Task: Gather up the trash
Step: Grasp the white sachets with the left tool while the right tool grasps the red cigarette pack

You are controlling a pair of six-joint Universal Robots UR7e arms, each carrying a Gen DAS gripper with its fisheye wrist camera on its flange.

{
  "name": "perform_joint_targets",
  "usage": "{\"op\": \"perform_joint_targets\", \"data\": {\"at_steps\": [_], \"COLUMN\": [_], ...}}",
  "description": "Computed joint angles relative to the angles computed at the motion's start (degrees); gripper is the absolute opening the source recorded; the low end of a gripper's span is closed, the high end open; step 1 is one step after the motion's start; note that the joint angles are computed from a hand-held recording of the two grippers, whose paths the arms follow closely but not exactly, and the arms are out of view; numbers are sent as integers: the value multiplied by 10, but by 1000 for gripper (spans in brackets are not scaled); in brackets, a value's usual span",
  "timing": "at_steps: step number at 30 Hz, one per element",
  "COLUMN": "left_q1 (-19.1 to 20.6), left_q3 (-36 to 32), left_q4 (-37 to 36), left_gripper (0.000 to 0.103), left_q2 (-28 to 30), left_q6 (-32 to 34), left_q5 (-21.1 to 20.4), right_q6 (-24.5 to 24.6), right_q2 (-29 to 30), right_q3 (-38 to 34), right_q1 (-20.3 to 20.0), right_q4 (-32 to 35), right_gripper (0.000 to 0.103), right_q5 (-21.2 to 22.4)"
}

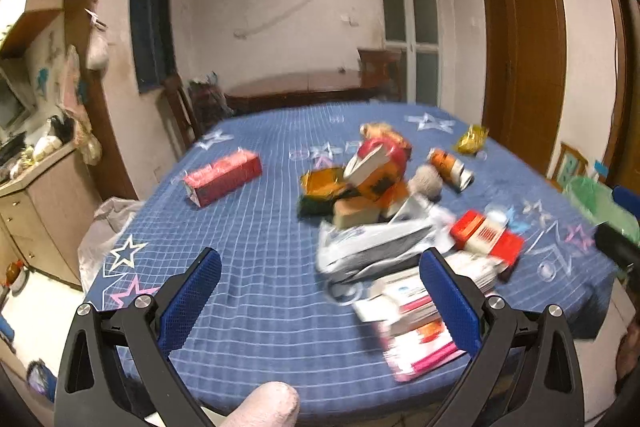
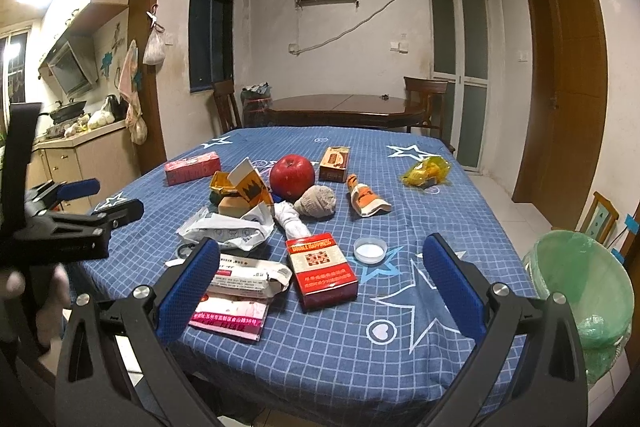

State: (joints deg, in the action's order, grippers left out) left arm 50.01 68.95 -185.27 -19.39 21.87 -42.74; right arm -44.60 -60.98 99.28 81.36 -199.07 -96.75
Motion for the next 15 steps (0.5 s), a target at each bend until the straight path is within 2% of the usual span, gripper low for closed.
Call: {"op": "perform_joint_targets", "data": {"at_steps": [3, 5, 7, 8, 9, 11, 13, 15], "left_q1": [34, 49, 62, 65, 70, 73, 74, 73], "left_q3": [-18, -42, -87, -105, -139, -188, -256, -335], "left_q4": [159, 228, 312, 333, 371, 413, 476, 534], "left_gripper": [99, 99, 88, 78, 74, 74, 74, 74], "left_q2": [-30, -33, -25, -19, -9, 12, 44, 86], "left_q6": [-34, -38, -39, -35, -27, 3, 32, 62], "left_q5": [-75, -115, -153, -165, -194, -224, -234, -225], "right_q6": [2, 0, -1, 0, 1, 7, 18, 30], "right_q2": [1, 3, 6, 8, 9, 11, 7, 4], "right_q3": [-2, -5, -11, -14, -17, -24, -32, -41], "right_q1": [-4, -5, -6, -7, -8, -11, -16, -21], "right_q4": [22, 34, 46, 50, 54, 70, 103, 141], "right_gripper": [98, 98, 98, 98, 98, 98, 98, 98], "right_q5": [5, 6, 6, 5, 5, 7, 13, 21]}}
